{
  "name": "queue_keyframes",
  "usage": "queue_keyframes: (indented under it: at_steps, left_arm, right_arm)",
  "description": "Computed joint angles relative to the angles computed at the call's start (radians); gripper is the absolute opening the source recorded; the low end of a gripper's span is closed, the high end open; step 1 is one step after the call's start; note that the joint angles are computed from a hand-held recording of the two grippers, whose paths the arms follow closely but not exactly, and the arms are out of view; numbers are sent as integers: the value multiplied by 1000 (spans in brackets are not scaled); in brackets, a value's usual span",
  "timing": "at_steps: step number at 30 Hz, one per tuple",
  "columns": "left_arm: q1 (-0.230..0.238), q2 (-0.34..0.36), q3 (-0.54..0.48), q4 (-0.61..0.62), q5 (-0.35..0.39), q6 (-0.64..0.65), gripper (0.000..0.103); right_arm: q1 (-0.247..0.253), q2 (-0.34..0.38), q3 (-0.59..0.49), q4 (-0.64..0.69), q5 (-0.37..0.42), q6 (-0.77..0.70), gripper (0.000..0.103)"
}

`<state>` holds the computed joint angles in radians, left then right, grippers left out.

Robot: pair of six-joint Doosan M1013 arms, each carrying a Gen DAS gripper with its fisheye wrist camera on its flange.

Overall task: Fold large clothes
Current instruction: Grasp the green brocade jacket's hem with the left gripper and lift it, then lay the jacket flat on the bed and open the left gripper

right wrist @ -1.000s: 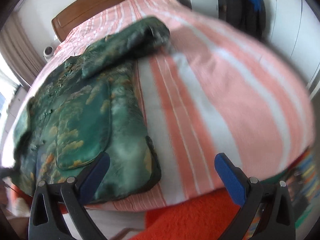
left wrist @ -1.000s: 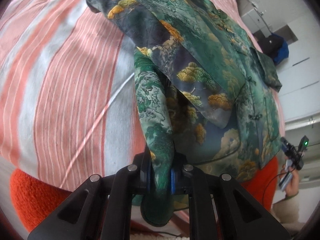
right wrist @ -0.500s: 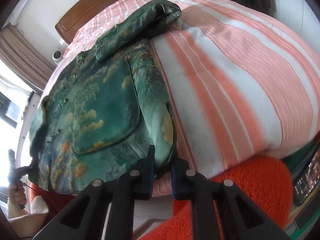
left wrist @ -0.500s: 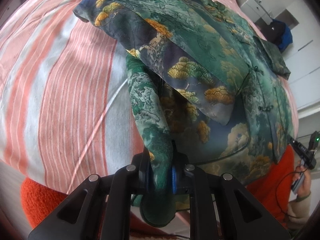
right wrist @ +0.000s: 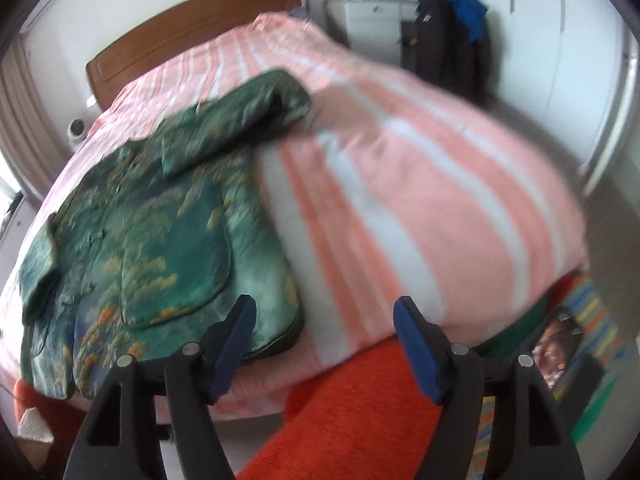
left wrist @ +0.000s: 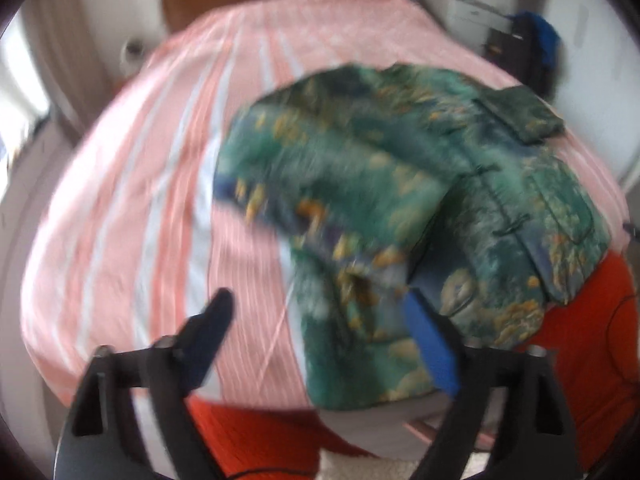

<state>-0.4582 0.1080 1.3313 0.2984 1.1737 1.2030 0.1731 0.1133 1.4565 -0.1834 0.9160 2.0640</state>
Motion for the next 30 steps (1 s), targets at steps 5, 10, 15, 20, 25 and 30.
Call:
queue_keyframes:
  at_steps: [5, 10, 15, 20, 25, 30]
  left_arm:
    - [-41, 106, -73, -21, -11, 357, 101]
    - [-41, 227, -119, 94, 78, 345, 64]
    - [94, 188, -156, -168, 8, 146, 13]
    - [259, 95, -132, -72, -58, -154, 16]
    - [424, 70, -93, 272, 158, -673, 81]
    - [500, -13, 34, 224, 155, -867, 82]
  right_arm:
    - [20, 0, -16, 41, -53, -1, 72]
    - [60, 2, -24, 138, -88, -108, 72]
    - [96, -33, 2, 81, -114, -177, 72]
    - [86, -41, -5, -13, -113, -176, 72]
    - [57, 19, -111, -34, -97, -284, 75]
    - [67, 153, -265, -3, -50, -549, 90]
